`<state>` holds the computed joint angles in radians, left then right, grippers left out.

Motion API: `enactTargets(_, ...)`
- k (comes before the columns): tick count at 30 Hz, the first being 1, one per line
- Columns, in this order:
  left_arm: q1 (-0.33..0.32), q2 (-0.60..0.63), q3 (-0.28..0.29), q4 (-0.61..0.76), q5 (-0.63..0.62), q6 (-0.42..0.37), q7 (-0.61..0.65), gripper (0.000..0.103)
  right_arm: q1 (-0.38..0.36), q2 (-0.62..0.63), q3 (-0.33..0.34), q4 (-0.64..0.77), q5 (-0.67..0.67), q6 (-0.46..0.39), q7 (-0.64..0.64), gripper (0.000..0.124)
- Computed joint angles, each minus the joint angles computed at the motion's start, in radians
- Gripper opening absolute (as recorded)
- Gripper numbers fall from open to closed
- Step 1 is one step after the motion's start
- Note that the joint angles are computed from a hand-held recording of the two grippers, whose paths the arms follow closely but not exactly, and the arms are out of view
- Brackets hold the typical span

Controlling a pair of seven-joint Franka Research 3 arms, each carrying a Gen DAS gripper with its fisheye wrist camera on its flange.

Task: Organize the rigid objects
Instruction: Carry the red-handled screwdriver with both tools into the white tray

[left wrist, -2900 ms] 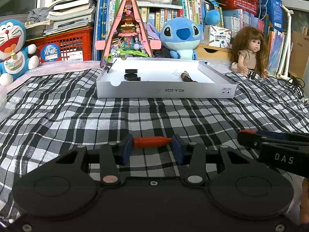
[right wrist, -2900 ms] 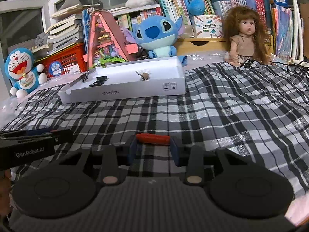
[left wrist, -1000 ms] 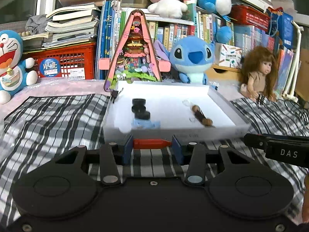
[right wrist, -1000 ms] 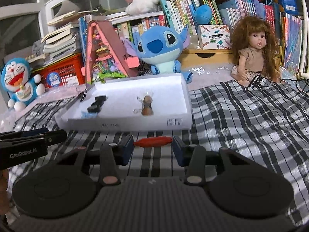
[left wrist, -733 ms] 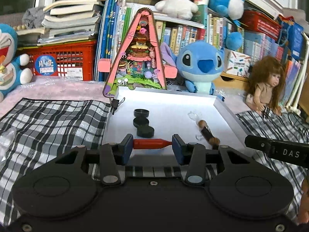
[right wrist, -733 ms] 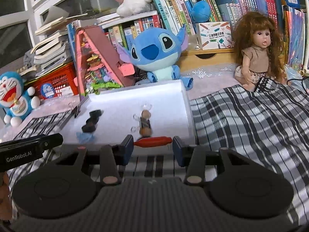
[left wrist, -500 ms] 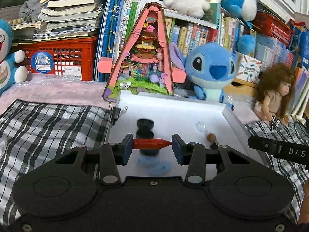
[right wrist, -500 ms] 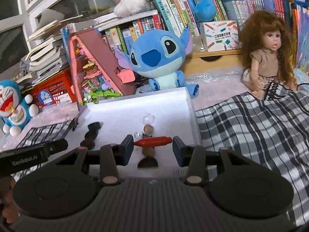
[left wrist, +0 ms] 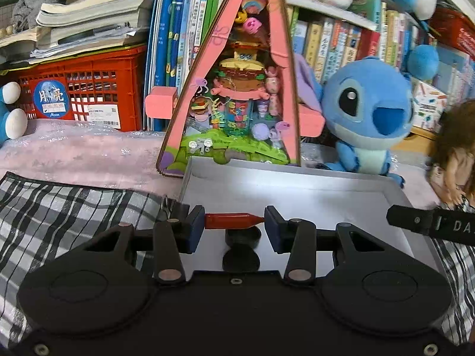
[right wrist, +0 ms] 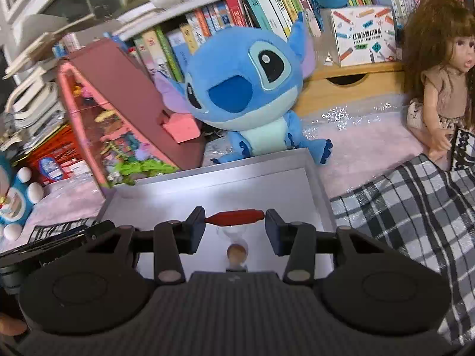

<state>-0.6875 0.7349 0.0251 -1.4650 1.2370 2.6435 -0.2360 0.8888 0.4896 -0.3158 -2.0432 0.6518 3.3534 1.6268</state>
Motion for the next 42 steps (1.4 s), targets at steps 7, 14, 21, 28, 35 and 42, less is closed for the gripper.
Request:
enactTargets(7,-0.011,0.050,0.016,0.070,-0.001,-0.026,0.052,0.042,0.017,0.093,-0.045,0.098,-0.051,-0.043,0.065,0.050)
enactTargets(14,-0.013,0.063,0.022,0.089,0.017,0.004,0.070,0.042,-0.026,0.141,-0.012,0.151,-0.103,-0.032,0.096,0.050)
enactTargets(21,-0.013,0.107,0.027,0.135,-0.054,-0.008,0.107,0.042,-0.011,0.172,-0.037,0.175,-0.128,-0.059,0.141,0.050)
enactTargets(28,-0.033,0.143,0.046,0.182,-0.087,-0.025,0.147,0.042,-0.002,0.185,-0.055,0.189,-0.168,-0.073,0.163,0.050)
enactTargets(35,-0.034,0.173,0.048,0.208,-0.133,-0.019,0.181,0.042,-0.006,0.199,-0.059,0.198,-0.196,-0.082,0.201,0.050)
enactTargets(42,-0.034,0.196,0.049,0.240,-0.186,-0.028,0.239,0.042,-0.034,0.197,-0.033,0.203,-0.223,-0.089,0.206,0.050)
